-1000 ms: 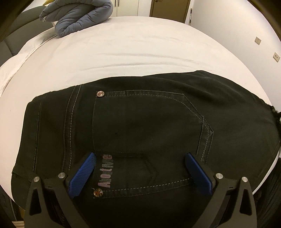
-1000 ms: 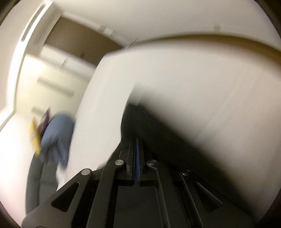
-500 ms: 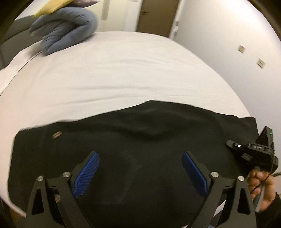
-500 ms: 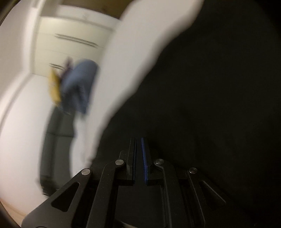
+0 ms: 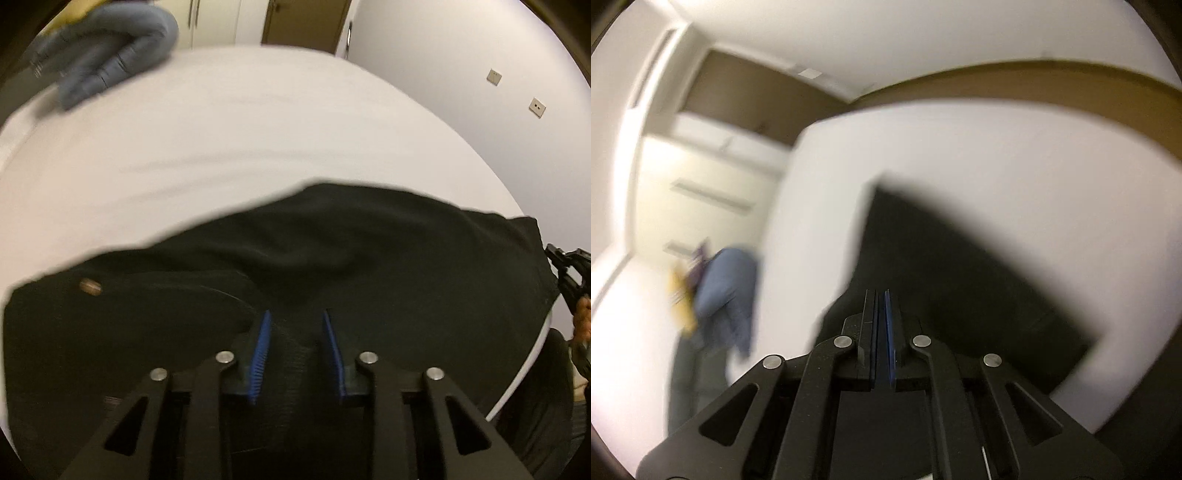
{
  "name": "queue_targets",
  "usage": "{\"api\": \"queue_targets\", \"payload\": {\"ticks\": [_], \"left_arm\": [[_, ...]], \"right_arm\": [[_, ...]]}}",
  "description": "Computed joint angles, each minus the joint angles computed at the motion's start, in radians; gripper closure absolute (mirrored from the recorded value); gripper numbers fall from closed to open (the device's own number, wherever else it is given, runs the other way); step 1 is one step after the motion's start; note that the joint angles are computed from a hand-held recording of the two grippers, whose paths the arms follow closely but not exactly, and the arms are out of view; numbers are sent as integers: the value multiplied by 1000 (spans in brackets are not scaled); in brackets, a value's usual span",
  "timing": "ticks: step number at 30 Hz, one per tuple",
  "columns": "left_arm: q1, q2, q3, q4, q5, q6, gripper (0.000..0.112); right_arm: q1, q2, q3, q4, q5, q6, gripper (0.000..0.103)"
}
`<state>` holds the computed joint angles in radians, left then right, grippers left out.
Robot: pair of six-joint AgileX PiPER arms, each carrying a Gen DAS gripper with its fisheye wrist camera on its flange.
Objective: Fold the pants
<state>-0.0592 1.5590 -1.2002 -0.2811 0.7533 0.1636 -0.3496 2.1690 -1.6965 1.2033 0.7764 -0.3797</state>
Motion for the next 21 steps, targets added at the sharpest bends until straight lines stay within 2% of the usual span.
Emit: {"api": "queue_targets", "payload": {"ticks": [3, 4, 5, 6, 8, 9, 12, 13, 14, 15, 17, 19, 21], "left_arm": [[49, -9, 48, -22, -16, 11, 70], [93, 13, 63, -74, -17, 50, 72], [131, 9, 96, -165, -30, 130, 79], [182, 4, 120, -265, -28, 221, 86], [269, 12, 135, -394, 13, 344, 89], [292, 14, 136, -414, 25, 368, 92], [382, 23, 133, -456, 77, 449, 96], [425, 34, 124, -485, 141, 516, 96], [453, 38, 117, -495, 165, 542, 101], [442, 36, 119, -482, 153, 529, 106], [465, 33, 118, -477, 164, 544, 107], [459, -5, 133, -447, 138, 515, 107], [433, -61, 138, -360, 97, 443, 106]], "right_arm": [[136, 78, -94, 26, 115, -40, 100], [191, 138, -180, -7, 136, -1, 100], [235, 195, -275, -78, 156, 77, 100], [282, 260, -366, -125, 139, 152, 100], [321, 340, -427, -114, 76, 195, 101], [304, 342, -398, -116, 83, 186, 103], [255, 229, -170, -29, -36, 68, 103], [232, 206, -148, -63, -78, 80, 103], [208, 211, -167, -85, -127, 102, 103], [170, 192, -147, -117, -151, 141, 103], [108, 157, -93, -104, -230, 181, 103], [97, 113, -72, -199, -288, 295, 103], [103, 57, -32, -215, -303, 285, 96]]}}
